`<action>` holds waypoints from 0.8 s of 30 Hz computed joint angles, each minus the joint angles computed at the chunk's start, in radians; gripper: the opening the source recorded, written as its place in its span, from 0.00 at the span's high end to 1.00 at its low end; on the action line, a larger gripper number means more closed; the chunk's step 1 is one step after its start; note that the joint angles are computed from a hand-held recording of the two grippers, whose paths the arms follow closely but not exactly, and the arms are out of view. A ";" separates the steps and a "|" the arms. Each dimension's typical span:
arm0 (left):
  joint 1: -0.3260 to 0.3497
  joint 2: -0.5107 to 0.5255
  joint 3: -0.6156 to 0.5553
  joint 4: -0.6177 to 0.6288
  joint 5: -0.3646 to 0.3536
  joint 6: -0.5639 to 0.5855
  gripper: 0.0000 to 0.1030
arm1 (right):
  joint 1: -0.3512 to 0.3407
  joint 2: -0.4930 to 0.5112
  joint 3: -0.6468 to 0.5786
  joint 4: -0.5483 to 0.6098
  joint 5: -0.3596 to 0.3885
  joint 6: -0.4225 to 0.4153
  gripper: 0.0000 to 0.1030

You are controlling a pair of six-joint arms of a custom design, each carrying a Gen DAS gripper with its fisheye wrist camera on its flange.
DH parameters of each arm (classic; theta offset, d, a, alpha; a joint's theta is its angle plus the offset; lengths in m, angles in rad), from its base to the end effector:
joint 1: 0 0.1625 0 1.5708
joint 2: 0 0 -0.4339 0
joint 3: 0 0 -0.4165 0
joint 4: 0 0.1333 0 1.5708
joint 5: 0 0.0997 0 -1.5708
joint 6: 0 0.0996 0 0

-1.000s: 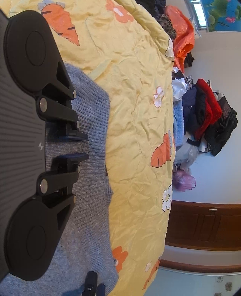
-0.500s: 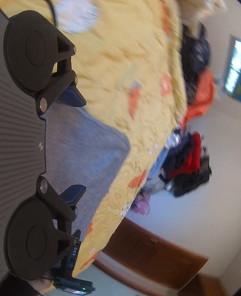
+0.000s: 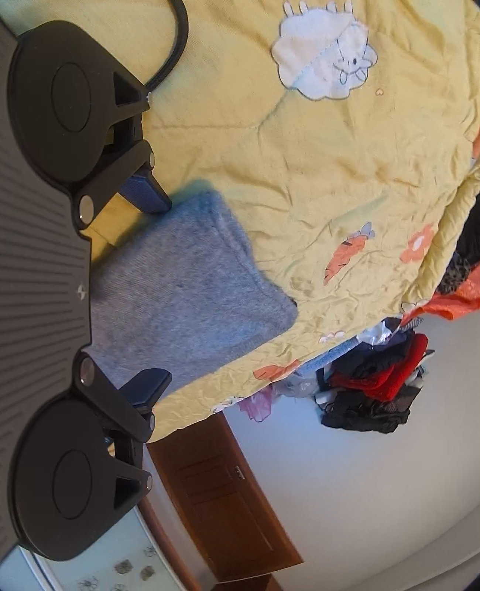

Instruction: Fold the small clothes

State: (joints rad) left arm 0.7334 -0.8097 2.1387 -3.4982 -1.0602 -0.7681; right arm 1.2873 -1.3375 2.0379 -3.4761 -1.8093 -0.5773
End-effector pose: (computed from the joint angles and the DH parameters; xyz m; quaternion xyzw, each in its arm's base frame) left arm -0.2722 -0.4902 0.0567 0.0424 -0.9266 0.3717 0.0375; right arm -0.0470 -0.5538 0.3747 0.0531 -0.8192 0.4704 0.3238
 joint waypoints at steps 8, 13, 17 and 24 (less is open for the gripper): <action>-0.051 0.084 -0.081 0.038 0.198 0.112 0.13 | -0.002 -0.005 0.002 0.008 0.010 0.007 0.11; -0.075 0.117 -0.100 0.096 0.309 0.140 0.80 | -0.003 -0.007 0.003 0.010 0.013 0.010 0.10; -0.047 0.100 -0.089 0.070 0.244 0.135 0.78 | -0.005 -0.009 0.003 0.016 0.020 0.013 0.09; -0.072 0.135 -0.104 0.061 0.330 0.220 0.89 | -0.003 -0.008 0.000 0.019 0.012 0.010 0.09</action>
State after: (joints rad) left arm 0.6613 -0.6751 2.0350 -3.4376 -0.7300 -0.5478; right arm 1.2842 -1.3452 2.0381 -3.4576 -1.7969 -0.5676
